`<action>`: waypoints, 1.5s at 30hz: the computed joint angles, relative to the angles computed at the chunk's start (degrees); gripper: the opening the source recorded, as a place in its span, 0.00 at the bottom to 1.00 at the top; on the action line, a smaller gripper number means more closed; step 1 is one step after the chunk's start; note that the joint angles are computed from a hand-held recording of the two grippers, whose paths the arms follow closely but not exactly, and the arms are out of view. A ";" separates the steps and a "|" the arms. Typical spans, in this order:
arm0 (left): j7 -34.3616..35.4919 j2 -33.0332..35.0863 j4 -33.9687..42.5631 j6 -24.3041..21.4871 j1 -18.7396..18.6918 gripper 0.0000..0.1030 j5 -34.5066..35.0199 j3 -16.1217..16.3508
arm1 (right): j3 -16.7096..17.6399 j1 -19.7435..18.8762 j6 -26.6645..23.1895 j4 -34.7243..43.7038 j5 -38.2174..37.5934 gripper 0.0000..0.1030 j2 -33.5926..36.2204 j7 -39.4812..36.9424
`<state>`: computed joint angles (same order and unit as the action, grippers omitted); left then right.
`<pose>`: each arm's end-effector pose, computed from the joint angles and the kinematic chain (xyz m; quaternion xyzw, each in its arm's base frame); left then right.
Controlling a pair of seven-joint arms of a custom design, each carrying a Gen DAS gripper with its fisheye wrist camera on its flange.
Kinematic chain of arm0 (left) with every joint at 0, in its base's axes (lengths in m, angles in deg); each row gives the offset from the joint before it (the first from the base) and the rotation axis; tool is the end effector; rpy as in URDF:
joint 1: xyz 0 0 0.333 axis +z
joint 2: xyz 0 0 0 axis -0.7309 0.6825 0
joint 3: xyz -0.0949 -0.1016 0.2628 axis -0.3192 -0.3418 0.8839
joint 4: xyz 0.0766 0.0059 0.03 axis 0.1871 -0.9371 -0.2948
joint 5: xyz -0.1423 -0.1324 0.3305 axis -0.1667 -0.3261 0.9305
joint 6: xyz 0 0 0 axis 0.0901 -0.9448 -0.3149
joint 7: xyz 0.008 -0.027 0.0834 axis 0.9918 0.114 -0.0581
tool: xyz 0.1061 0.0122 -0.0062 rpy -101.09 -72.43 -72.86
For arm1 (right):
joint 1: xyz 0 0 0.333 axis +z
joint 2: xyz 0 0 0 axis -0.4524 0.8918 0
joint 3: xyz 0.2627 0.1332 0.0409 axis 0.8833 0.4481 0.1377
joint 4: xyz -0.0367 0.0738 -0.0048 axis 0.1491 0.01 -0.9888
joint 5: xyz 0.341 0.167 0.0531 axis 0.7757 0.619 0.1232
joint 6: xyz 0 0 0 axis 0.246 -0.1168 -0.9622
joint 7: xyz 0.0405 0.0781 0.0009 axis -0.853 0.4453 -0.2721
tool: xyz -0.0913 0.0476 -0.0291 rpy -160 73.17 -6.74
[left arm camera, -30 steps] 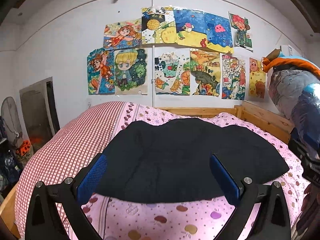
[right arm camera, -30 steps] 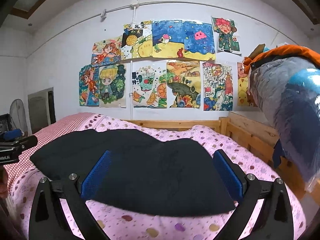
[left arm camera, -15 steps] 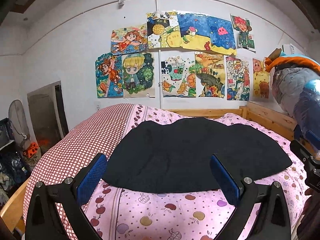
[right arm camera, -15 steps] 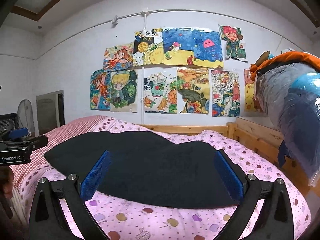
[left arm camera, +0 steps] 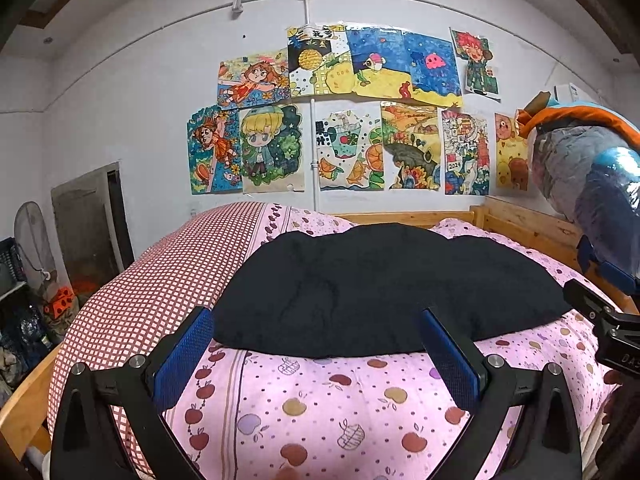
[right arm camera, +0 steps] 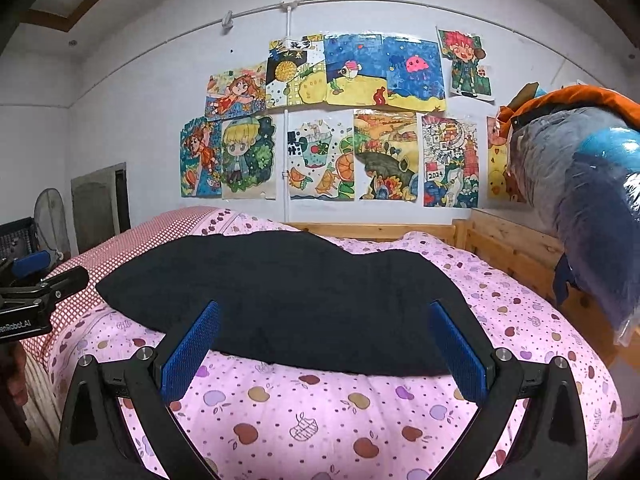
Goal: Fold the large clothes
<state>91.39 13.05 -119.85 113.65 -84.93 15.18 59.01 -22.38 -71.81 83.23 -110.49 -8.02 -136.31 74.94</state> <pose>0.4847 -0.1559 0.6113 -0.4260 0.6767 -0.4846 0.3546 0.4006 0.3283 0.5941 -0.4179 0.6666 -0.5136 0.3423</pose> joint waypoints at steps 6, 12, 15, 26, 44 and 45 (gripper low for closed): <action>-1.33 -1.65 -1.79 -0.49 1.79 1.00 0.31 -0.88 | 1.16 1.10 -7.83 2.80 1.62 0.98 1.52 0.02; -0.88 -2.84 -3.23 -1.57 3.40 1.00 -1.55 -1.72 | 1.10 3.01 -10.35 3.11 2.05 0.99 2.36 2.01; 0.00 -3.55 -3.96 -2.06 1.89 1.00 -2.82 -0.23 | 1.19 3.70 -11.42 3.27 1.59 0.98 3.00 2.09; 1.04 -5.01 -6.93 -1.49 6.23 1.00 -3.17 -4.42 | 1.27 5.87 -13.93 3.63 -0.07 0.98 4.45 3.09; -0.90 -6.41 -8.62 -1.83 8.84 1.00 -0.65 -6.71 | 2.18 6.73 -15.65 4.39 -1.89 0.98 6.30 4.61; -0.90 -6.44 -8.70 -1.79 8.95 1.00 -0.51 -6.83 | 2.25 6.70 -15.74 4.45 -1.88 0.98 6.34 4.63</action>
